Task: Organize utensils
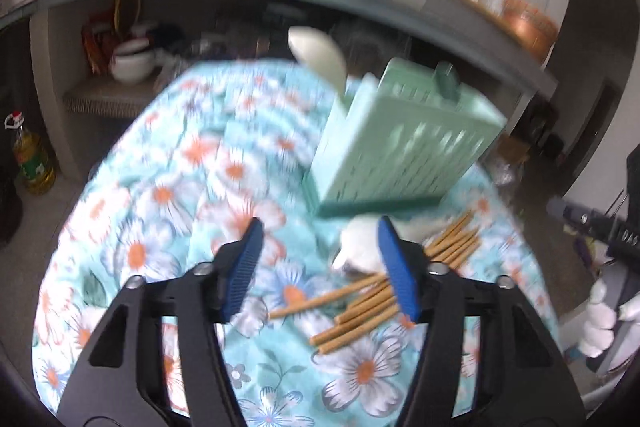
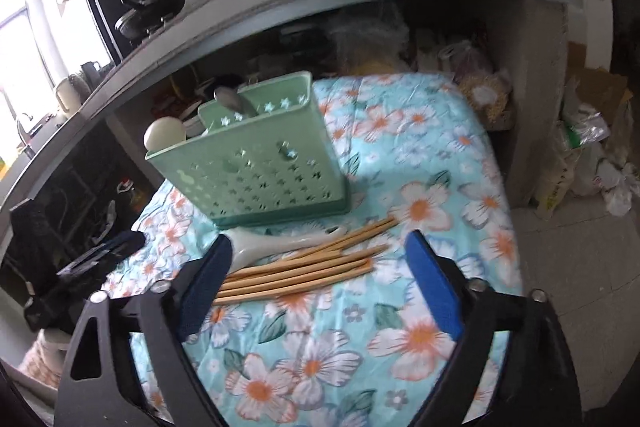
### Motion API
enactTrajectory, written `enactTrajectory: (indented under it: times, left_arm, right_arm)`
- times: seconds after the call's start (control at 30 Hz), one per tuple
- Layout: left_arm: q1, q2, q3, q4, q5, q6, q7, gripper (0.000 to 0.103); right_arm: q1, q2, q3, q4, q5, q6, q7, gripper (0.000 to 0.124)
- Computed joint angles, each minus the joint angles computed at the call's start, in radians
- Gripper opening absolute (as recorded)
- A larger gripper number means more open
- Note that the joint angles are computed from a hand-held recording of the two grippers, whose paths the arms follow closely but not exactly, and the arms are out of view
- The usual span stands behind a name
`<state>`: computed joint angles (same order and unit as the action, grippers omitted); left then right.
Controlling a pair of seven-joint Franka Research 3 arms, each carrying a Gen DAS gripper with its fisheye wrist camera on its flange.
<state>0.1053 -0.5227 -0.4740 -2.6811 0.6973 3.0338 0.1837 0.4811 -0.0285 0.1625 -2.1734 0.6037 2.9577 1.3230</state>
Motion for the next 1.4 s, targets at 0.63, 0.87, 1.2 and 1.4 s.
enactTrajectory:
  times: [0.63,0.87,1.2,1.4]
  left_arm:
    - [-0.193,0.205,0.170,0.041,-0.109,-0.063,0.174,0.024]
    - [-0.227,0.189,0.190,0.029,-0.149,-0.075,0.230,0.024]
    - [-0.231,0.176,0.189,0.013,-0.203,-0.056,0.270,0.024]
    - [-0.219,0.148,0.189,-0.006,-0.225,-0.018,0.270,0.024]
  right_arm:
    - [0.060,0.361,-0.011,0.397,-0.340,-0.251,0.209,0.030]
    - [0.055,0.401,-0.005,0.457,-0.358,-0.309,0.242,0.030]
    - [0.030,0.287,0.013,0.309,-0.300,-0.309,0.204,0.030]
    - [0.022,0.199,0.027,0.177,-0.251,-0.251,0.163,0.030]
